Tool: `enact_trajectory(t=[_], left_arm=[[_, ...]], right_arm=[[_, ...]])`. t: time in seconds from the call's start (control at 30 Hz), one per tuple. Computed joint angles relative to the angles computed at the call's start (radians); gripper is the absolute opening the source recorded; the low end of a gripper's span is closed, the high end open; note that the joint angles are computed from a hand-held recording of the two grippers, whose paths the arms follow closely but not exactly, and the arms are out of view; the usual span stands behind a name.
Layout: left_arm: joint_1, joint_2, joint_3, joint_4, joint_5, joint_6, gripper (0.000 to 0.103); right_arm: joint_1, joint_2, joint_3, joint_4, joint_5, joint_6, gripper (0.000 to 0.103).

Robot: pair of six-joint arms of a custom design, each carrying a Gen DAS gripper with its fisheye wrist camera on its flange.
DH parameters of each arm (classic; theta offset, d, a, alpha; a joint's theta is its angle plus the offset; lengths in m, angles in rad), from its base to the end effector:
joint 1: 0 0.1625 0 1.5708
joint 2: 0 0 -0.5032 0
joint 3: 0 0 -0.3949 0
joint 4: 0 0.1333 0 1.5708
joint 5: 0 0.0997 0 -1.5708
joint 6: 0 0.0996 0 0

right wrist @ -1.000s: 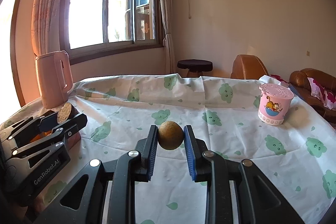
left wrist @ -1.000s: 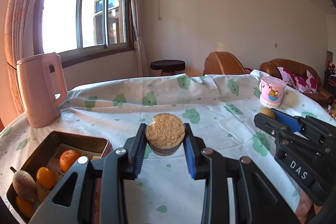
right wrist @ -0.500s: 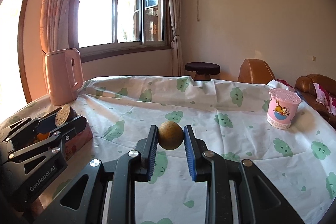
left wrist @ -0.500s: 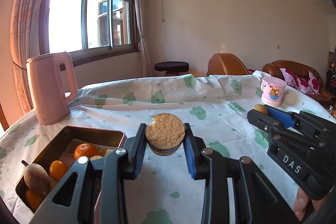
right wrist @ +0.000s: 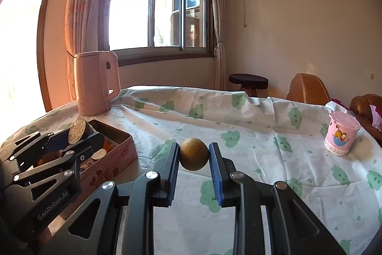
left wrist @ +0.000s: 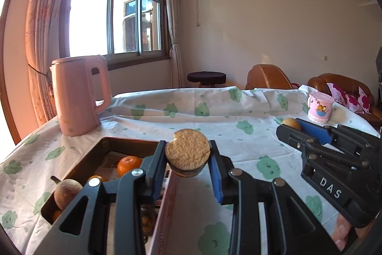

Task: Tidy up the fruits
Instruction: 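Lift the small fruit and tan slice and carry both toward the tin, then lower the small fruit and tan slice into the tin and open both tools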

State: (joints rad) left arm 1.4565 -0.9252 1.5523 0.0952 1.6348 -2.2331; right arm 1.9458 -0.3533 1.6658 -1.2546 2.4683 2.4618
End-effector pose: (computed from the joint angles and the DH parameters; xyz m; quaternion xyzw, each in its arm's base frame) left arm 0.0541 -0.6415 0.1922 0.4573 0.7879 -0.3907 0.1322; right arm 0.2821 -0.5652 -0.1483 0.0725 -0.7161 0.5633 0.4057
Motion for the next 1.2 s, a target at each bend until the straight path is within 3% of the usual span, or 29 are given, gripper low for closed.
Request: enact_trajectory(t=[1.2], left_arm=[[0.066, -0.017, -0.117, 0.054, -0.049, -0.055, 0.035]], right_arm=[[0.055, 0.116, -0.297, 0.317, -0.047, -0.029, 0.027]])
